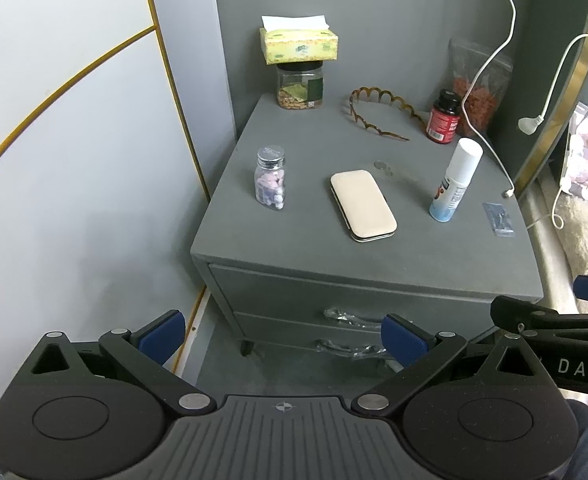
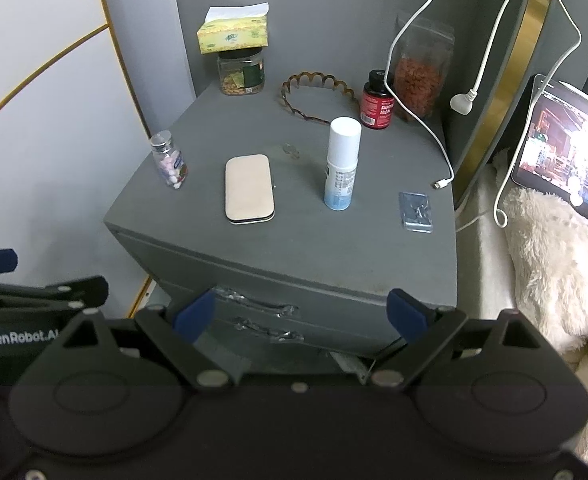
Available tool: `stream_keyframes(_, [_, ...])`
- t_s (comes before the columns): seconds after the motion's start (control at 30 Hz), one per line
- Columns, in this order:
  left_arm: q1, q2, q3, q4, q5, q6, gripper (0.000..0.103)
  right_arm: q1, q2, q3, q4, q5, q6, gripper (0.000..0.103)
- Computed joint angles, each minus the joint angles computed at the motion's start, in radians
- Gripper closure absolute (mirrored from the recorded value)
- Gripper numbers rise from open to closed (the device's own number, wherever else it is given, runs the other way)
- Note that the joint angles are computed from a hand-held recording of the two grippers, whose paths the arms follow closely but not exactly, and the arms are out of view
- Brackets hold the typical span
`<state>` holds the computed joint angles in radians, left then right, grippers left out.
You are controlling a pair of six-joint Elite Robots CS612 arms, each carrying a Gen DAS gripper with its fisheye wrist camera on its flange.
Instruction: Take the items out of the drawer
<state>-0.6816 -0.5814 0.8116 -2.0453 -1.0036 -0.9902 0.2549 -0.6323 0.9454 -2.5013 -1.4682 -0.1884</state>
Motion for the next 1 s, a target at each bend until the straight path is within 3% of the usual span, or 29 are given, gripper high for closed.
stream_keyframes(1.0, [0.011,0.051,-0.078,0.037,-0.008,0.003,0.0,0.0,0.006,-0.011,0.014,0.008,0.001,0.01])
